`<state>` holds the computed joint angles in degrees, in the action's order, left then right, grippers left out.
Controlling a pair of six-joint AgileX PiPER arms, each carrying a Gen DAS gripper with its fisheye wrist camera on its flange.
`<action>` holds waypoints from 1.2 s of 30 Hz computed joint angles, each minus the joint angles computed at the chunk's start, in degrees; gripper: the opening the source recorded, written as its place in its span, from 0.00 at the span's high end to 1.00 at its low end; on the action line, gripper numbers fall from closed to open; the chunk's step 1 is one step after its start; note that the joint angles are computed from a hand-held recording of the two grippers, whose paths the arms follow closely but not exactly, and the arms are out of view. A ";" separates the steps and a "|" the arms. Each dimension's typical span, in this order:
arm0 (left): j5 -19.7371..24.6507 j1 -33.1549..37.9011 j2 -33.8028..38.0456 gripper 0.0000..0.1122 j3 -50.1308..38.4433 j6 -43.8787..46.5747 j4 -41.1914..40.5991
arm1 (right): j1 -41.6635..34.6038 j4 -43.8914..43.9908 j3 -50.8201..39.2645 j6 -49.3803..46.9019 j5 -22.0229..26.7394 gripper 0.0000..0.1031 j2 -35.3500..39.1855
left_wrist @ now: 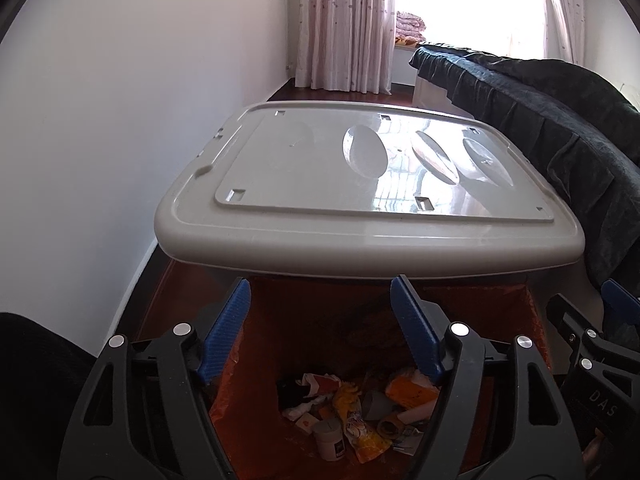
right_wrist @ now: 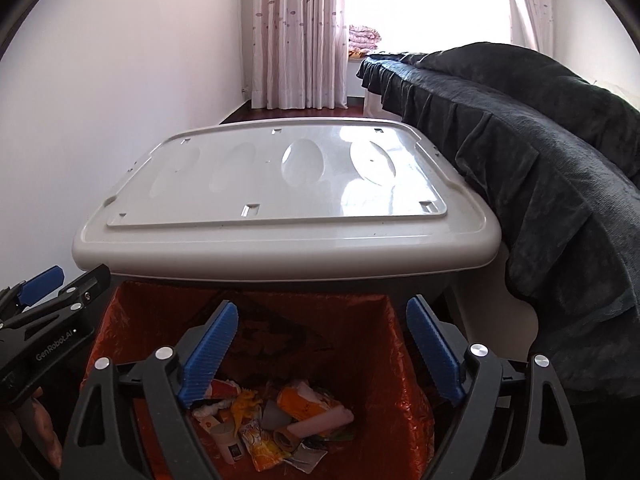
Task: Collect trash
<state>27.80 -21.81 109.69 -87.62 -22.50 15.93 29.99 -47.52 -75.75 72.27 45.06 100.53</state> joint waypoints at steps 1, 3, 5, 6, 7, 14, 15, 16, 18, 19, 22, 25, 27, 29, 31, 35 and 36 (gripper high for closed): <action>-0.08 -0.06 0.00 0.37 -0.28 0.13 0.08 | -0.05 -0.26 -0.31 0.02 0.23 0.15 0.08; -0.33 -0.11 -0.13 0.37 -0.59 0.63 -0.25 | -0.10 -1.36 -0.76 0.54 0.63 0.12 0.06; -0.31 -0.17 -0.08 0.36 -1.28 0.54 0.02 | -0.03 -2.67 -1.22 1.03 1.11 0.10 -0.12; 0.05 -0.38 0.12 0.34 -1.99 0.14 0.82 | -0.02 -3.29 -1.44 1.13 1.26 0.10 -0.22; 0.37 -0.62 0.32 0.28 -2.50 -0.44 1.74 | 0.02 -3.97 -1.65 1.25 1.41 0.10 -0.26; 1.94 -2.13 1.24 0.21 -5.42 -4.54 8.22 | 1.99 -9.64 -3.16 1.84 3.56 0.08 0.38; 1.90 -2.10 1.27 0.20 -5.61 -4.62 8.24 | 2.16 -10.12 -3.17 1.91 3.75 0.08 0.46; 1.85 -2.00 1.27 0.20 -5.79 -4.92 8.40 | 2.28 -10.60 -3.24 1.85 3.90 0.08 0.55; 1.98 -1.67 1.41 0.20 -6.28 -4.41 7.60 | 2.23 -10.99 -3.21 1.92 3.89 0.08 0.56; 2.18 -1.51 1.56 0.20 -6.74 -4.20 7.18 | 2.12 -10.79 -3.39 1.68 3.92 0.08 0.69; 2.72 -0.71 1.88 0.19 -7.83 -2.83 4.73 | 1.85 -10.20 -3.53 1.38 3.76 0.08 0.81; 3.17 0.04 2.32 0.19 -9.12 -0.83 1.76 | 1.86 -9.97 -3.68 0.88 3.79 0.08 0.97; 3.48 0.56 2.52 0.19 -9.92 0.55 -0.42 | 2.14 -10.24 -3.77 0.65 3.94 0.08 1.19; 4.24 0.85 2.92 0.18 -10.99 1.12 -1.07 | 2.80 -11.13 -3.94 0.35 4.36 0.08 1.57; 4.64 1.20 3.28 0.18 -11.95 2.34 -2.05 | 3.46 -12.27 -4.06 0.36 4.89 0.08 1.89; 4.28 1.89 3.21 0.18 -12.42 4.07 -4.13 | 4.85 -14.77 -4.41 0.27 6.07 0.08 2.26; 4.41 1.89 3.35 0.18 -12.82 4.27 -4.33 | 5.01 -14.99 -4.34 0.29 6.14 0.08 2.21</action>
<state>32.21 -19.92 113.04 -100.44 -18.23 11.60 35.00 -62.51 -80.08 72.56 51.20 102.75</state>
